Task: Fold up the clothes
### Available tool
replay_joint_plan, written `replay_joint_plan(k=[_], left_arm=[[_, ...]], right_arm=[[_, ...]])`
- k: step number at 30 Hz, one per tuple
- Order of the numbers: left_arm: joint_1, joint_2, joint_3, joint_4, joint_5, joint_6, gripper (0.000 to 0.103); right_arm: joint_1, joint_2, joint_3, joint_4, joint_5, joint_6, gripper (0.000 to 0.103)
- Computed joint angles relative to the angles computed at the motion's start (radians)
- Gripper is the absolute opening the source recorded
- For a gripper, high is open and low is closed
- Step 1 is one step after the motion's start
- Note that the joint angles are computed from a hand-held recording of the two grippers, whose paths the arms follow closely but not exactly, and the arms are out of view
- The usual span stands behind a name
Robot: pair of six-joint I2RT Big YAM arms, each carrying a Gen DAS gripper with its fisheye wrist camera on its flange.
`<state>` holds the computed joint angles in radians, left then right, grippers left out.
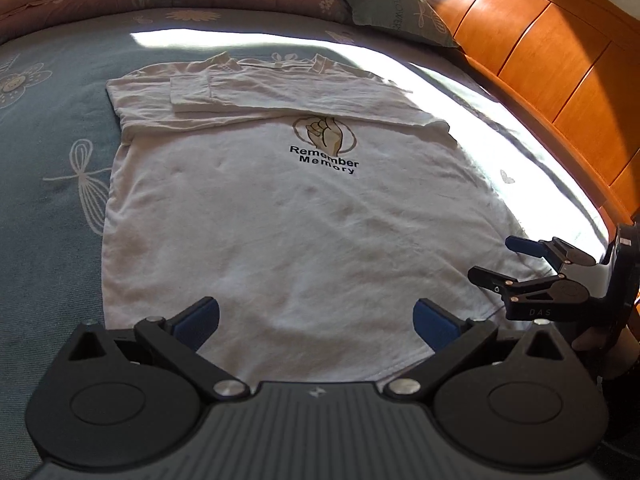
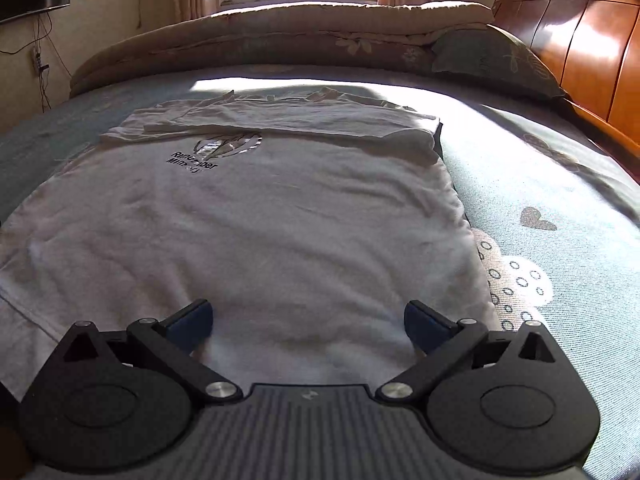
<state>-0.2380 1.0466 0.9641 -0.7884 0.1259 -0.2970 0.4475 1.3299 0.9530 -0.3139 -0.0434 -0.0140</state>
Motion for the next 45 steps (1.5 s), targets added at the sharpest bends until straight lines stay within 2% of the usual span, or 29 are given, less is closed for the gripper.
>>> replay_joint_plan(k=[4,5,9,14,17,20,23,25,30,35,38,40,43,45], left_arm=[[0.052,0.077,0.012,0.035,0.106,-0.049,0.102],[0.054,0.080,0.005,0.036,0.100,-0.060,0.102],[0.076,0.024,-0.044,0.033,0.141,-0.042,0.102],[0.110,-0.064,-0.097,-0.025,0.153,-0.007,0.102],[0.101,-0.085,-0.092,-0.062,0.107,0.013,0.102],[0.095,-0.081,-0.079,-0.040,0.093,0.048,0.102],[0.103,-0.046,-0.067,-0.004,0.112,0.029,0.102],[0.101,-0.015,-0.061,-0.004,0.111,0.013,0.102],[0.112,-0.055,-0.107,0.017,0.130,0.026,0.102],[0.112,-0.114,-0.114,-0.087,0.134,0.016,0.102],[0.093,-0.151,-0.121,-0.130,0.109,-0.003,0.102],[0.099,-0.148,-0.107,-0.187,0.130,-0.020,0.102],[0.090,-0.143,-0.078,-0.225,0.106,0.020,0.102],[0.091,-0.137,-0.058,-0.209,0.086,0.035,0.102]], right_arm=[[0.001,-0.001,-0.003,0.007,0.004,0.008,0.103],[0.001,-0.002,-0.002,0.004,0.005,0.008,0.103],[0.003,-0.008,-0.005,-0.003,0.011,0.017,0.103],[0.015,-0.015,-0.021,0.018,0.041,0.030,0.103],[0.017,-0.018,-0.031,0.035,0.048,0.034,0.103],[0.019,-0.021,-0.042,0.055,0.054,0.037,0.103],[0.020,-0.023,-0.050,0.070,0.057,0.038,0.103],[0.019,-0.025,-0.051,0.070,0.057,0.039,0.103],[0.019,-0.027,-0.054,0.070,0.057,0.040,0.103],[0.020,-0.026,-0.055,0.075,0.058,0.039,0.103],[0.021,-0.026,-0.056,0.075,0.060,0.040,0.103],[0.021,-0.027,-0.055,0.073,0.061,0.042,0.103],[0.023,-0.028,-0.057,0.074,0.063,0.043,0.103],[0.023,-0.029,-0.058,0.075,0.064,0.044,0.103]])
